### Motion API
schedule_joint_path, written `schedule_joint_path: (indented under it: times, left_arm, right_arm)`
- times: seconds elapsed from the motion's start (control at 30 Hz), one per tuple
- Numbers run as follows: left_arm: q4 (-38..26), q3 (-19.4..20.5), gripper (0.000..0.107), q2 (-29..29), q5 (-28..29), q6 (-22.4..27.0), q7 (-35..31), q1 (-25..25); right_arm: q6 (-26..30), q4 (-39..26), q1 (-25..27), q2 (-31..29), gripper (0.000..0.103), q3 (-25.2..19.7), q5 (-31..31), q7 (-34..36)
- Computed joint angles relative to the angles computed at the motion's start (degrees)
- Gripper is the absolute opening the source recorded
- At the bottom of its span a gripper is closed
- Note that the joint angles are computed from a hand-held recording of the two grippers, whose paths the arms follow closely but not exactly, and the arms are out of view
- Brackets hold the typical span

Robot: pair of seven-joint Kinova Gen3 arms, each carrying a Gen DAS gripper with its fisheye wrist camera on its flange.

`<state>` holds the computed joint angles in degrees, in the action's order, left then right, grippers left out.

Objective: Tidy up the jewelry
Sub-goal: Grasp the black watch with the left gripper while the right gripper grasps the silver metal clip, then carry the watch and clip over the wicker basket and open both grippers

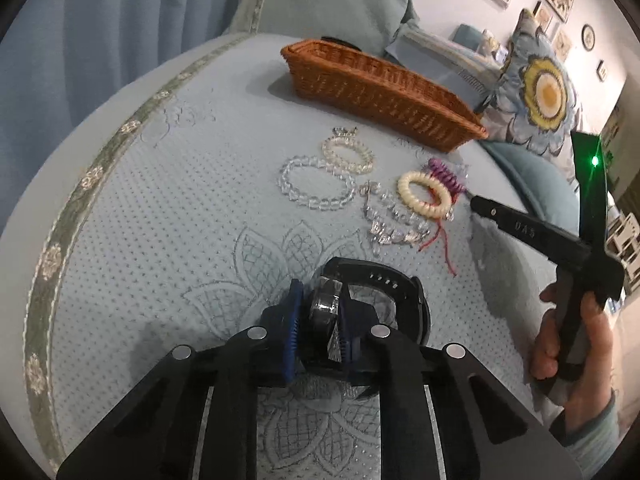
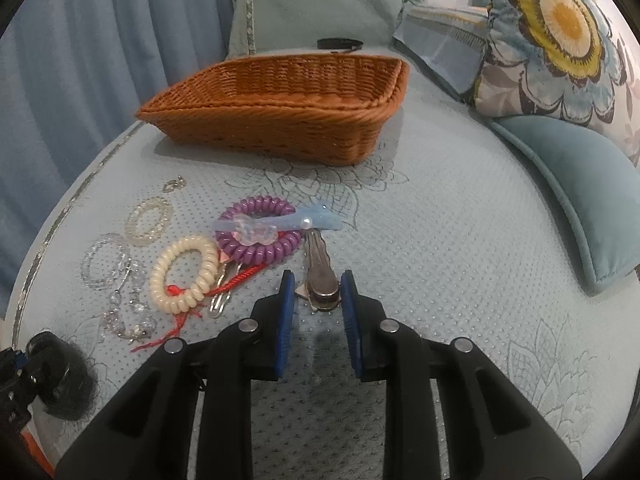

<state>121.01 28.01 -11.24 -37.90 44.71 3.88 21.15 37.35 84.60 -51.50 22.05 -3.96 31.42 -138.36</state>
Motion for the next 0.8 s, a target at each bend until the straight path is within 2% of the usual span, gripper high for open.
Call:
schedule_joint_path:
  times: [0.23,0.43,0.53,0.67,0.8]
  left_arm:
    - [2.9,1.9,0.013,-3.0,-3.2,-4.8,3.7,-3.4]
    - [1.7,5.7,0.013,-3.6,-5.7,-3.9,4.6,-6.2]
    - [0.2,5.1,0.013,-4.2,-5.7,-3.6,3.0,-6.7]
    - [-4.3,3.9,0.013,-3.8,-6.7,-2.2,-2.6,-8.2]
    - [-9.0,1.1,0.012,-1.2,-9.8,-4.3,-7.5,-10.2]
  right_arm:
    - [-1.6,3.1,-0.4,-2.7,0.021,0.5,2.3,-4.0]
    - [-5.8,6.2,0.8,-6.4,0.021,-0.5,4.2,-6.2]
    - [-7.6,6.8,1.2,-8.2,0.02,-0.9,5.5,-7.1]
    - [-8.0,3.7,2.1,-8.0,0.02,-1.4,7.5,-7.1]
    - [-6.7,-4.2,3.9,-3.3,0.02,-1.6,5.2,-1.7]
